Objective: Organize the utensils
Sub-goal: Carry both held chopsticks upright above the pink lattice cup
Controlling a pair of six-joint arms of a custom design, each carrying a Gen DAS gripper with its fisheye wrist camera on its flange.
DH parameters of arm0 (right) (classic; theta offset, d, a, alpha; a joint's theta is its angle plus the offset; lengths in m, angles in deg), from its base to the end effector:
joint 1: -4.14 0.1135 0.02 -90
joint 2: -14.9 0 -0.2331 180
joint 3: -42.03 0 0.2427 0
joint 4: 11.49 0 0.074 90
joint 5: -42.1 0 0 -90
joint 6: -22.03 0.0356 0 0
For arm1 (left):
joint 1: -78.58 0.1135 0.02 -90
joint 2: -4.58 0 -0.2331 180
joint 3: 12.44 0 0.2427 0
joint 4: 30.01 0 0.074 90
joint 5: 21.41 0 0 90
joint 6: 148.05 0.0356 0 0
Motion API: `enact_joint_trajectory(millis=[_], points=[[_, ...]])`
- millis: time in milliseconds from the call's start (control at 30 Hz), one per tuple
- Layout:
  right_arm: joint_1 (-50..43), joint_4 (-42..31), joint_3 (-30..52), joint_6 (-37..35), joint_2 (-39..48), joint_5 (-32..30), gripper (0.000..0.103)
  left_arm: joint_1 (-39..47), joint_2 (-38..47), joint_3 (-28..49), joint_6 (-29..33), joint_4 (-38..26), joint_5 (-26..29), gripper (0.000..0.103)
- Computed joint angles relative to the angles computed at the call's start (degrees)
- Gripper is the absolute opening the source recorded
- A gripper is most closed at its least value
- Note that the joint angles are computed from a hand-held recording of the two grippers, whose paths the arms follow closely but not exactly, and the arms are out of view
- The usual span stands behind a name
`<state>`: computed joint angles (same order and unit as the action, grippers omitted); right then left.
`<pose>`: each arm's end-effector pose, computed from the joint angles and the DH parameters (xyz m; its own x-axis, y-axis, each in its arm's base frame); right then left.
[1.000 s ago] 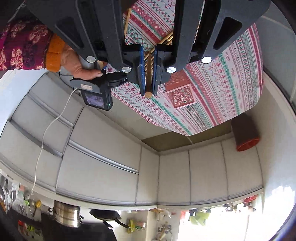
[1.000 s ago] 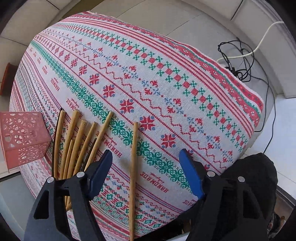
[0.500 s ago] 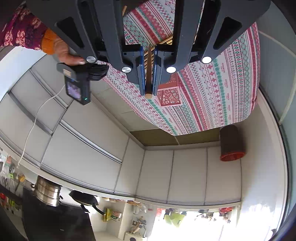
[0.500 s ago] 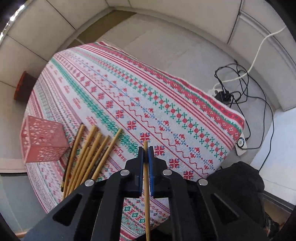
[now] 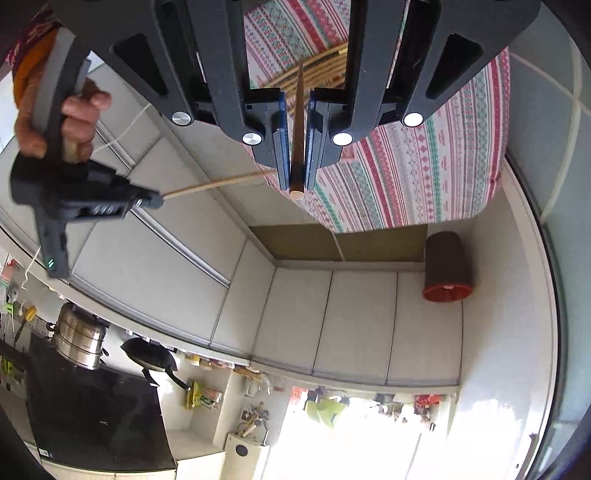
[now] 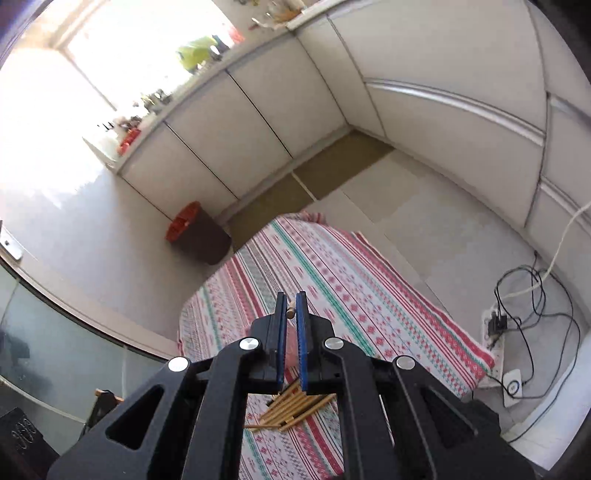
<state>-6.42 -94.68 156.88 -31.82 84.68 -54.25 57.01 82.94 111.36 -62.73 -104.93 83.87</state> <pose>0.1943 -0.0322 0.4365 -0.4330 0.6771 -0.5950 0.4360 0.7351 0.5192 0.2175 -0.0961 0.4614 -0.5025 0.1140 -0.8570 0.5288 0.8248 -0.2003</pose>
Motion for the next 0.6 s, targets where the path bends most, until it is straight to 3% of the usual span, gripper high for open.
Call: enact_joint_trajectory(millis=[267, 433, 600], points=[[5.8, -3.9, 26.4, -4.0, 17.2, 3.1, 0.005, 0.7, 14.2, 18.3, -1.9, -1.1, -2.2, 0.008], [9.0, -6.4, 35.4, -5.4, 25.2, 3.7, 0.005, 1.1, 20.7, 24.2, -2.3, -1.0, -2.9, 0.008], [10.2, -7.2, 37.7, -5.9, 29.1, 2.5, 0.005, 2.5, 21.1, 22.3, -2.6, 1.1, -0.8, 0.008]])
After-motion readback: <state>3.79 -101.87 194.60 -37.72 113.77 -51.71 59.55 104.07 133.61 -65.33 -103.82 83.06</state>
